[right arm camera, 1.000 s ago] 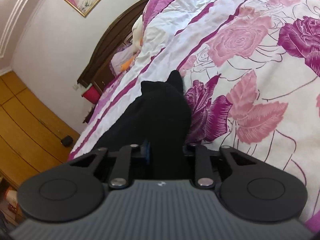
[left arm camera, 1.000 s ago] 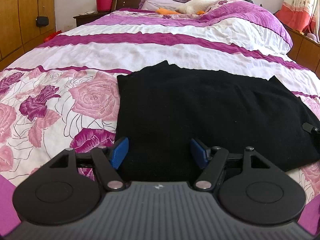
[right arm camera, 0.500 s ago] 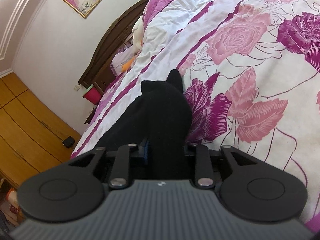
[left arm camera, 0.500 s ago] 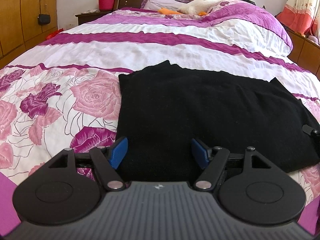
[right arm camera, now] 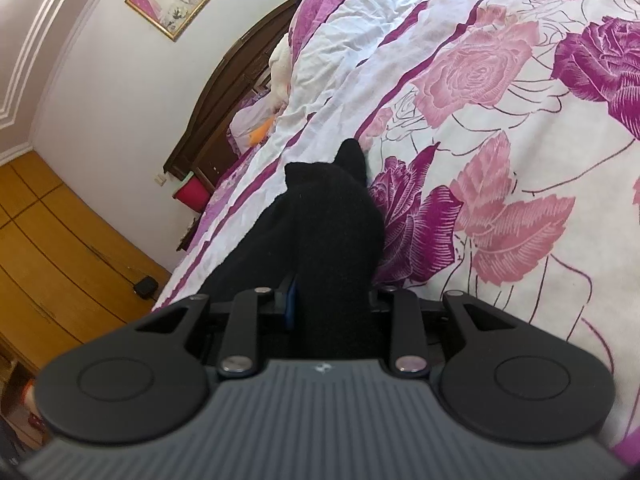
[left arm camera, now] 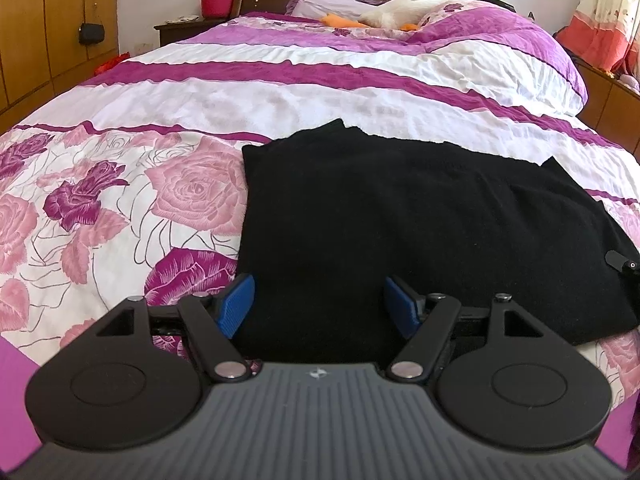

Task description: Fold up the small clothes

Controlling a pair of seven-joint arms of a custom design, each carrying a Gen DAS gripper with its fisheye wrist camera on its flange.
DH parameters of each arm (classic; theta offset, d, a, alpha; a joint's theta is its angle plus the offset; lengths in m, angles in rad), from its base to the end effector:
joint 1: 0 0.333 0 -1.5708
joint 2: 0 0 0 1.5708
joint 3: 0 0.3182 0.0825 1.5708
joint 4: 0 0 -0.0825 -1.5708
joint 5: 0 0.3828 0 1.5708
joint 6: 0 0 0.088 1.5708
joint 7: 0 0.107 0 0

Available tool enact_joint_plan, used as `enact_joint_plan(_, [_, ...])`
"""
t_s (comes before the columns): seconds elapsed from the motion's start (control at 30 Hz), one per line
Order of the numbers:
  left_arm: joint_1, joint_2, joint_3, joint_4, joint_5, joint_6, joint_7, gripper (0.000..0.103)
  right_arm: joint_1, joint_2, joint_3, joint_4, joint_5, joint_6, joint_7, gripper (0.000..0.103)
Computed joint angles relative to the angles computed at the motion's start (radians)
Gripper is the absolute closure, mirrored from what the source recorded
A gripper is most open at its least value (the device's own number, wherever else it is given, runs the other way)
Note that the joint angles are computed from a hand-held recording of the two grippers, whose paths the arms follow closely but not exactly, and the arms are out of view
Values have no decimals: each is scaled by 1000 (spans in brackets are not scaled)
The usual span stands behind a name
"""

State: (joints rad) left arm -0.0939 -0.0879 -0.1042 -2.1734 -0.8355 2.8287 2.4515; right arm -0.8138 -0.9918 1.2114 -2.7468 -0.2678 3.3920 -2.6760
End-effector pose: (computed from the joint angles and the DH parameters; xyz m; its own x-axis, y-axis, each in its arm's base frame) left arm 0.5533 -0.0740 0.5069 -0.4032 -0.9106 0.0906 -0.6251 0.2017 -0.7541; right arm 0.3737 0.2151 0.4179 -0.3374 -0.6223 -0.7064 -0.0909 0.7684 -0.6335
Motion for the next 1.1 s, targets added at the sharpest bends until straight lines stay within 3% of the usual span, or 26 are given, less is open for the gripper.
enact_joint_plan(0.27, [2,-5,0,-4,19,-1,-17,26,16,-66,-2,-9,23,-3,48,80])
enact_joint_plan(0.7, [16,-33,22,-13,31,-51,-63,26,14,-84,-50,45,-4,-2,30,81])
enact_joint_plan(0.93, [14,-53,34,-24,-5,-60,-27,26,2,-61,-63,92,-29,-29,-32,81])
enact_joint_plan(1.1, [15,-61,43,-23,-41,-66,-2,26,-27,-18,-75,168,-89,-29,-150,81])
